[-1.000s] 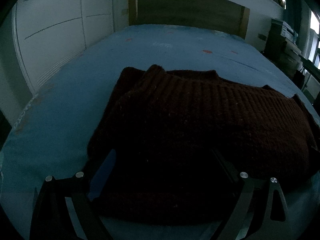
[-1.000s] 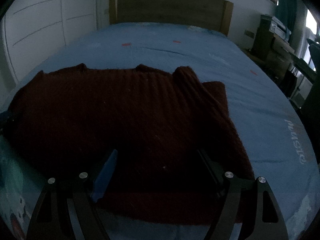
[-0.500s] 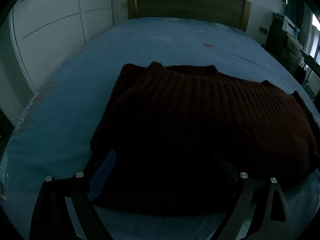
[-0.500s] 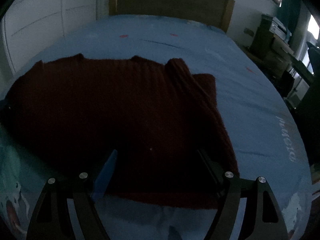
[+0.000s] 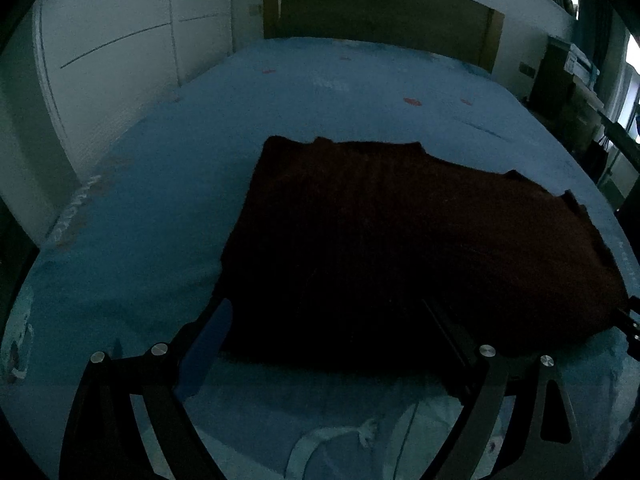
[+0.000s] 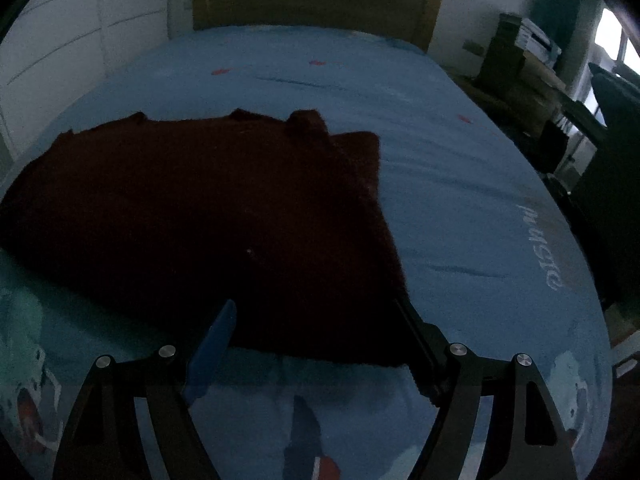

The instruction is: Fold small clothes

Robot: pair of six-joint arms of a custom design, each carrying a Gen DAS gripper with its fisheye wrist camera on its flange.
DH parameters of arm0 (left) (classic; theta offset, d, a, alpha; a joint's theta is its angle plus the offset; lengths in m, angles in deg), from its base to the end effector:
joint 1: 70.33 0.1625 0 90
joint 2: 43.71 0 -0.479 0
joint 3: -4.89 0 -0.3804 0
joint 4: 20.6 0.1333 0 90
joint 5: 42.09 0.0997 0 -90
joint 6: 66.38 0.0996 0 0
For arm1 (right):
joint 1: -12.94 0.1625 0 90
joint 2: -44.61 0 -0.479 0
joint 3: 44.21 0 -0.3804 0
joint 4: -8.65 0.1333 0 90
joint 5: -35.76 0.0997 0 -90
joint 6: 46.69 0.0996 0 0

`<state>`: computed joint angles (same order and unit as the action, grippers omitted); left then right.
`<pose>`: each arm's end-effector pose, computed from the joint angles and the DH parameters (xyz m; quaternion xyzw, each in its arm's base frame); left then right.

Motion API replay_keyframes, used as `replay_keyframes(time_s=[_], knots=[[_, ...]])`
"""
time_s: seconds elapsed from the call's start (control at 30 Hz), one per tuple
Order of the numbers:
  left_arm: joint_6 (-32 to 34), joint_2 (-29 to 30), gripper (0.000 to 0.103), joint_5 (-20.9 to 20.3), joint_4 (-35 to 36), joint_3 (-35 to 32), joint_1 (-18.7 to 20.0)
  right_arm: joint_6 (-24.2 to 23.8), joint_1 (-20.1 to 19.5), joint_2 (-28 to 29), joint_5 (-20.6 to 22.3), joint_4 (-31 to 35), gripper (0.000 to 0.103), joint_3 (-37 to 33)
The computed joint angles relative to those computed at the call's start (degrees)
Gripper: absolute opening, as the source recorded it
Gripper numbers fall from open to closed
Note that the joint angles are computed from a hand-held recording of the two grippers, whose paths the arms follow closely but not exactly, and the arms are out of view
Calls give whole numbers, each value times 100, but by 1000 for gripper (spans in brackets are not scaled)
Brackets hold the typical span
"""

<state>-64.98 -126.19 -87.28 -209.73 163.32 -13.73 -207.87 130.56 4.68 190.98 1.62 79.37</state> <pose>0.0188 -0.3412 0.2426 0.1978 0.8871 -0.2815 0.3077 0.1873 -0.2655 0.0282 0.0016 -0.8390 0.3012 0.4532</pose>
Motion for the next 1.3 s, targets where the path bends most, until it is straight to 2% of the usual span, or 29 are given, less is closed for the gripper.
replay_keyframes(time_s=[0.1,0.17,0.3,0.37,0.47,0.57,0.67,0.77,0.87,1.13,1.23,1.3], knots=[[-237,-257,90,60,212,111,-123,441,118,13,10,186,80,77],[-449,-476,90,-42,422,152,-107,799,190,50,17,323,80,153],[-738,-769,90,-490,606,153,179,1462,351,231,20,683,80,202],[-827,-861,90,-868,579,123,431,1778,447,334,-2,864,80,190],[-887,-841,90,-1634,302,30,1006,2061,562,427,-34,1024,80,166],[-988,-616,90,-2489,-90,-130,1721,2283,672,519,-76,1152,80,127],[-1098,-165,90,-3258,-654,-280,2324,2292,689,539,-119,1165,80,120],[-1153,185,90,-3612,-1135,-402,2546,2336,720,576,-125,1231,80,80],[-1248,492,89,-3805,-1526,-537,2633,2319,717,588,-125,1244,80,59],[-1545,1114,88,-4304,-1940,-1247,2983,2211,574,540,-102,1159,80,97],[-1733,1288,85,-4596,-2015,-1516,3172,2104,483,492,-94,1059,80,144],[-1835,1329,78,-4777,-2015,-1649,3307,2052,428,451,-80,984,80,193]])
